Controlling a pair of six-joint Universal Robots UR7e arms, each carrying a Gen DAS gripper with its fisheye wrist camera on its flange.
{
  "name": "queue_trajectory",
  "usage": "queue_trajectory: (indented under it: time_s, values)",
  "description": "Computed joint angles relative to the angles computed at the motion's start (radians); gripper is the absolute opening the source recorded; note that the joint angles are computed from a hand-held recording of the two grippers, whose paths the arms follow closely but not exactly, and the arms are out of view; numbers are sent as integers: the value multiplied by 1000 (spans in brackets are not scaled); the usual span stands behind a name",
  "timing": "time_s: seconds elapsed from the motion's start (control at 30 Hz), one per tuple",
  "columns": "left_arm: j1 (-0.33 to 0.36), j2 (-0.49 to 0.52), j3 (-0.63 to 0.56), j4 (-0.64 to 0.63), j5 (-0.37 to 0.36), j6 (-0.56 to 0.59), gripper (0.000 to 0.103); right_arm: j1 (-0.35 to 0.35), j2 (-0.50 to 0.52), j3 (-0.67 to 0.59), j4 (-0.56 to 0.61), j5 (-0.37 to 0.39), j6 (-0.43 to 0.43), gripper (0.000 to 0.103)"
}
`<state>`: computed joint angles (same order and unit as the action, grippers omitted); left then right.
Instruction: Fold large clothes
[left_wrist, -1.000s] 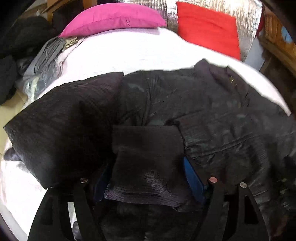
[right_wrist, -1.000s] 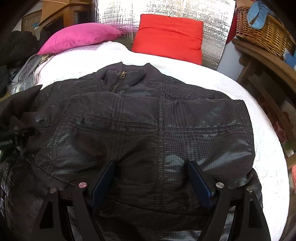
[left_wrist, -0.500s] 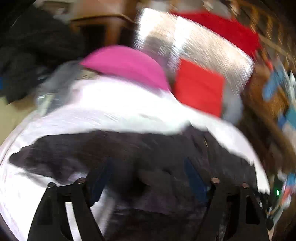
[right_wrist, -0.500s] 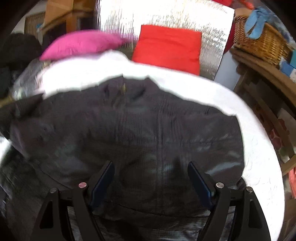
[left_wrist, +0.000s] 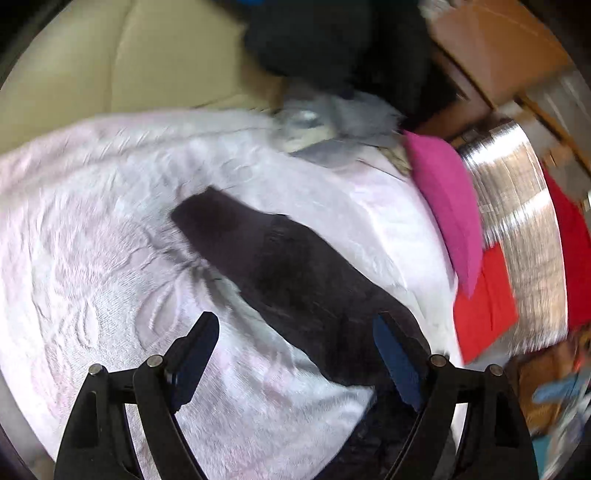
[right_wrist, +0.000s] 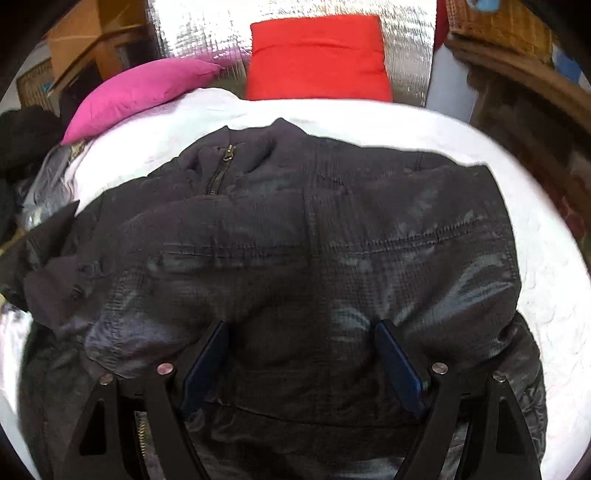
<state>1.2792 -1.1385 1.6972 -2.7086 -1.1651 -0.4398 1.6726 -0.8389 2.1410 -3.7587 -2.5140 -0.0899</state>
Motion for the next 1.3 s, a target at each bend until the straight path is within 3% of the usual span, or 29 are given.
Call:
queue_trajectory:
  time_s: [0.33, 0.37, 0.5, 0.53, 0.6, 0.7, 0.83, 0.9, 1.0, 1.13, 1.3]
  values:
    - [86, 112, -103, -55, -72, -35, 82, -5, 0, 10, -2, 16, -5, 87]
    - [86, 122, -107, -82, -67, -23, 74, -9, 1, 4, 0, 18, -13, 87]
    - [85, 161, -163, -40, 2, 6, 21, -11, 8, -2, -7, 20, -23, 87]
    - [81, 165, -169, -34, 30, 4, 13, -12, 8, -3, -3, 23, -21, 87]
    - [67, 154, -153, -76, 44, 3, 11, -14, 5, -4, 7, 28, -13, 87]
    - [-13, 113, -99, -193, 147, 118, 11, -16, -4, 5, 14, 41, 0, 87]
    - [-185, 47, 25, -543, 331, 407, 11, -20, -16, 12, 23, 57, 12, 88]
    - [-259, 28, 66, -697, 376, 541, 11, -22, -23, 18, 28, 67, 23, 87]
    - [-347, -13, 117, -742, 369, 637, 11, -28, -48, 39, 33, 102, 59, 87]
    - [-428, -47, 189, -667, 302, 623, 11, -46, -104, 86, 11, 190, 121, 87]
    - [-481, 14, 224, -551, 194, 577, 11, -88, -203, 176, -91, 300, 193, 87]
